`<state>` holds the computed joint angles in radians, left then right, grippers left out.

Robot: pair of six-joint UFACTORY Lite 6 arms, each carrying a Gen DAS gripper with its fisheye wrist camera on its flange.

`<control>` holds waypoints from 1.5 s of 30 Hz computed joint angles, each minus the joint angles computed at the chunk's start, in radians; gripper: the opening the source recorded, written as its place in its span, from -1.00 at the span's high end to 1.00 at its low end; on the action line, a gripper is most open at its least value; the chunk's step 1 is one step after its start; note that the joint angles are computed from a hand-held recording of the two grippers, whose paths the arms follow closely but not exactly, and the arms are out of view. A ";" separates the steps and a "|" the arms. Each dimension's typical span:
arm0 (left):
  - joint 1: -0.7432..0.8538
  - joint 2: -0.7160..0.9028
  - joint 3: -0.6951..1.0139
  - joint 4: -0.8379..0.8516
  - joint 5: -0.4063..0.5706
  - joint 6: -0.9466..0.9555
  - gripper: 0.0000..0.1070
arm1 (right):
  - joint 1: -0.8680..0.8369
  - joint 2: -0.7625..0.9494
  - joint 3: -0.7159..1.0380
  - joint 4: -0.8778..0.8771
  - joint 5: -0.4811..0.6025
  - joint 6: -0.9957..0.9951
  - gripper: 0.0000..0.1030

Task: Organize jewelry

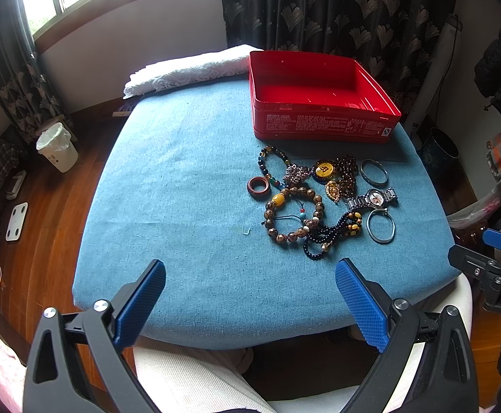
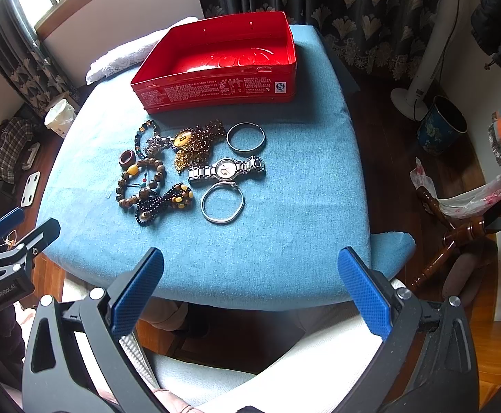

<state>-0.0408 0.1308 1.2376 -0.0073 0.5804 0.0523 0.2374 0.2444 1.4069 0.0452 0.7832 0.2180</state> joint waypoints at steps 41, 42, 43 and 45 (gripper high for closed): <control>0.048 0.087 0.059 -0.007 -0.007 0.025 -0.81 | -0.021 0.096 0.066 0.086 0.012 -0.078 -0.90; 0.053 0.098 0.065 -0.021 -0.009 0.037 -0.81 | -0.024 0.108 0.072 0.105 0.009 -0.097 -0.90; 0.056 0.112 0.075 -0.028 -0.008 0.043 -0.80 | -0.026 0.118 0.075 0.122 0.004 -0.115 -0.90; 0.059 0.133 0.086 -0.039 -0.010 0.053 -0.79 | -0.026 0.132 0.082 0.144 0.003 -0.139 -0.90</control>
<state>0.0178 0.2640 1.3232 -0.0465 0.5700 0.1053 0.2113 0.3762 1.4893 0.1893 0.7857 0.0787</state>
